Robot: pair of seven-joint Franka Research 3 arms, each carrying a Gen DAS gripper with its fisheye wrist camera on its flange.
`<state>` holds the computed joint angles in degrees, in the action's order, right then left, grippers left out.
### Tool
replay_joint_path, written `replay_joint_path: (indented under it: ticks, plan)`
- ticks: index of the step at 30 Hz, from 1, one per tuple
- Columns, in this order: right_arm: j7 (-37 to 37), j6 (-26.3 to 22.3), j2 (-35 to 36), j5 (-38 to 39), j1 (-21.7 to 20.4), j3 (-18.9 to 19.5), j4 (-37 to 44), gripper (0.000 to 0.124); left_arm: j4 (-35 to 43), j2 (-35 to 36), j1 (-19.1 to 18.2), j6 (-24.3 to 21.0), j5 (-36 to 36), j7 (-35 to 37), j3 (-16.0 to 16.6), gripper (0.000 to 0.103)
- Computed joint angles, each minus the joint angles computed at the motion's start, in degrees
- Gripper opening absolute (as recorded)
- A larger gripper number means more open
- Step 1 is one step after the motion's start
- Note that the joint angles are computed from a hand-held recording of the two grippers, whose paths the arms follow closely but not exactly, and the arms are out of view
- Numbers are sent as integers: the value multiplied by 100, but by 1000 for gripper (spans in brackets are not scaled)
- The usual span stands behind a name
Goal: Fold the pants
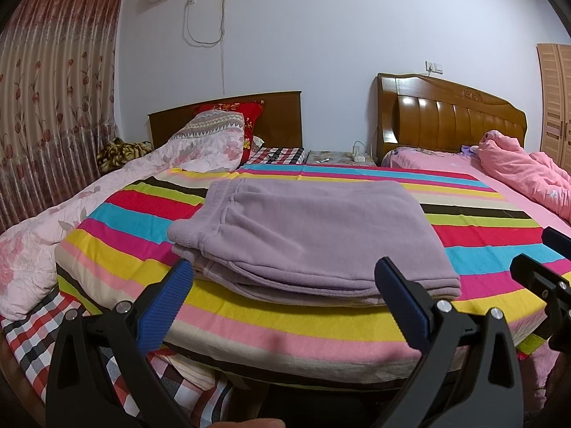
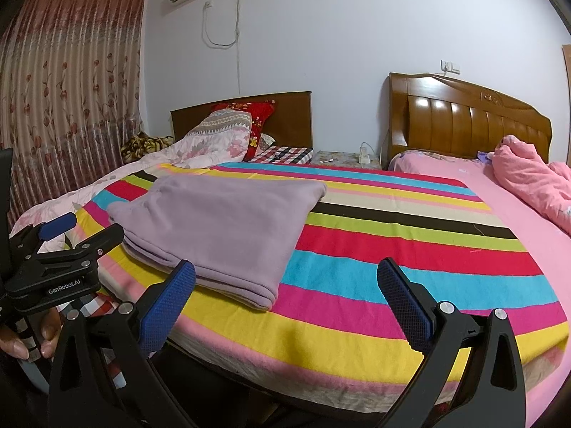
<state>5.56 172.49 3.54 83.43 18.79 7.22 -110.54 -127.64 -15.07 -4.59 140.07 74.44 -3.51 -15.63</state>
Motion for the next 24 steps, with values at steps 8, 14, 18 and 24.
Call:
replay_joint_path:
  ticks: [8, 14, 18, 24]
  plan:
    - [10, 14, -6, 5, 5, 6, -12, 99, -3, -4, -3, 4, -5, 10, 7, 102]
    - [20, -3, -1, -18, -3, 1, -3, 99, -6, -9, 4, 22, 3, 12, 12, 102]
    - [51, 0, -6, -37, -1, 2, -10, 99, -48, -36, 7, 61, 28, -56, 8, 102]
    - [57, -13, -4, -52, -6, -4, -4, 99, -63, -41, 18, 100, 70, -120, 20, 102]
